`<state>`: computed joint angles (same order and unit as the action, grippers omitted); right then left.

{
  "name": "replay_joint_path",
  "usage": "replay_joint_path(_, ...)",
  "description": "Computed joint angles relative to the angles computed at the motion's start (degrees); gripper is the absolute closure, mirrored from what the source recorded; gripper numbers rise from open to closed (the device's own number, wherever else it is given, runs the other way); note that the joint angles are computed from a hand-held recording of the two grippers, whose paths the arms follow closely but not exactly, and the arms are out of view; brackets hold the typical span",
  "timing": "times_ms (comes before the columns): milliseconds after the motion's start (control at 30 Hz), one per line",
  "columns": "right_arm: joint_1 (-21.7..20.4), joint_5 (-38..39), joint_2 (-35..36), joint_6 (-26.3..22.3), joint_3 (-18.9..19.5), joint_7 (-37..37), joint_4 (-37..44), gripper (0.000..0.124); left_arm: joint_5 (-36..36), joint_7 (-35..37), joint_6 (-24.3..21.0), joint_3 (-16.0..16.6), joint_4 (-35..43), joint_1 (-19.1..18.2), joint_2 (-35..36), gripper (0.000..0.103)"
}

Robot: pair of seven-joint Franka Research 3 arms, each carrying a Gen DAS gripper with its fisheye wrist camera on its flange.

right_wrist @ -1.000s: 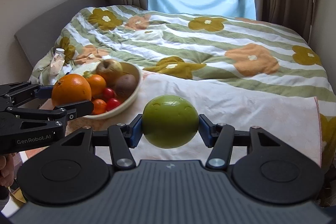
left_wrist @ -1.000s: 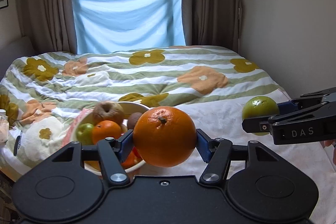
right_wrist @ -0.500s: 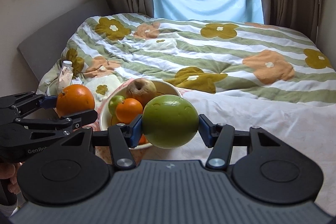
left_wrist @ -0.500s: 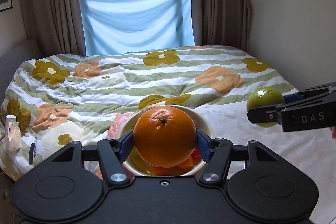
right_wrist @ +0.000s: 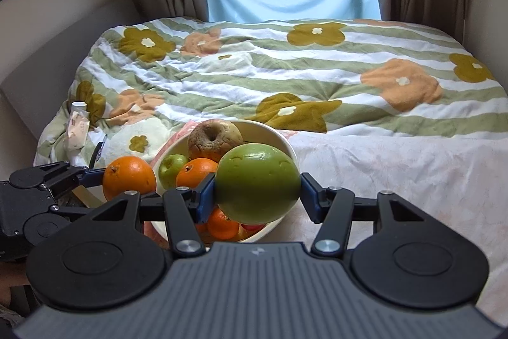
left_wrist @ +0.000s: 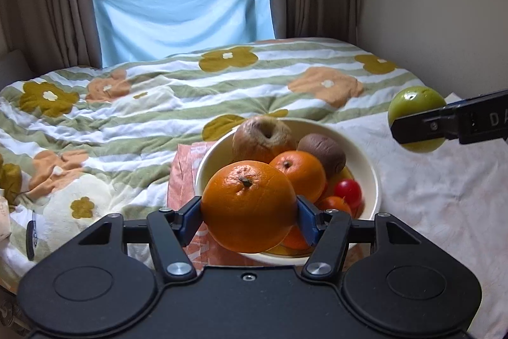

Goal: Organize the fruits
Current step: 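Carry the orange with the left tool into the bowl while the right tool carries the green apple, then open the left tool on the orange while the right tool releases the green apple in the bowl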

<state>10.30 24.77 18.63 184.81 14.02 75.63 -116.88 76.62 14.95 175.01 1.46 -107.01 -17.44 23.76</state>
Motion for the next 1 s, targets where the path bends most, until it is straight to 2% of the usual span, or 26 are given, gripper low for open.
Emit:
replay_joint_path(100,6.0,-1.2,0.9,-0.6,-6.5,3.4,0.8,0.054,-1.6,3.4,1.1,-0.2,0.5,0.9,1.4,0.037)
replay_joint_path(367,16.9,-5.7,2.6,-1.4,-18.3,12.4,2.0,0.054,-9.3,13.1,4.2,1.0,0.6,0.7,3.5,0.037)
replay_joint_path(433,19.3,-7.1,2.7,-1.6,-20.9,14.5,2.1,0.054,-10.7,14.5,4.8,2.1,0.7,-0.3,3.7,0.036)
replay_joint_path(467,20.0,-7.7,2.8,-1.8,-21.7,15.4,2.2,0.054,-9.7,13.2,5.9,4.4,0.9,-2.1,3.8,0.031)
replay_joint_path(500,20.4,-8.3,2.8,-1.9,-22.1,16.1,2.2,0.054,-8.9,12.0,6.3,6.4,1.0,-3.8,3.6,0.016)
replay_joint_path(567,20.5,-9.3,2.8,-2.1,-22.4,17.3,2.3,0.054,-5.9,8.7,6.6,9.8,1.1,-6.9,3.1,0.002)
replay_joint_path(600,20.2,-9.7,2.7,-2.1,-22.2,17.7,2.4,0.054,-3.4,6.0,7.0,11.4,1.2,-8.2,2.8,0.002)
replay_joint_path(767,17.5,-10.7,3.2,-2.4,-19.7,18.2,3.2,0.054,-1.6,5.1,6.0,7.8,-0.2,-5.2,0.7,0.002)
replay_joint_path(900,14.2,-10.6,3.8,-3.1,-16.3,17.1,4.1,0.054,2.2,0.8,5.2,6.4,-1.0,-4.0,-0.7,0.002)
replay_joint_path(1000,13.3,-11.1,5.3,-4.3,-15.7,16.2,5.9,0.054,3.5,-0.9,4.4,4.6,-1.7,-2.5,-1.6,0.002)
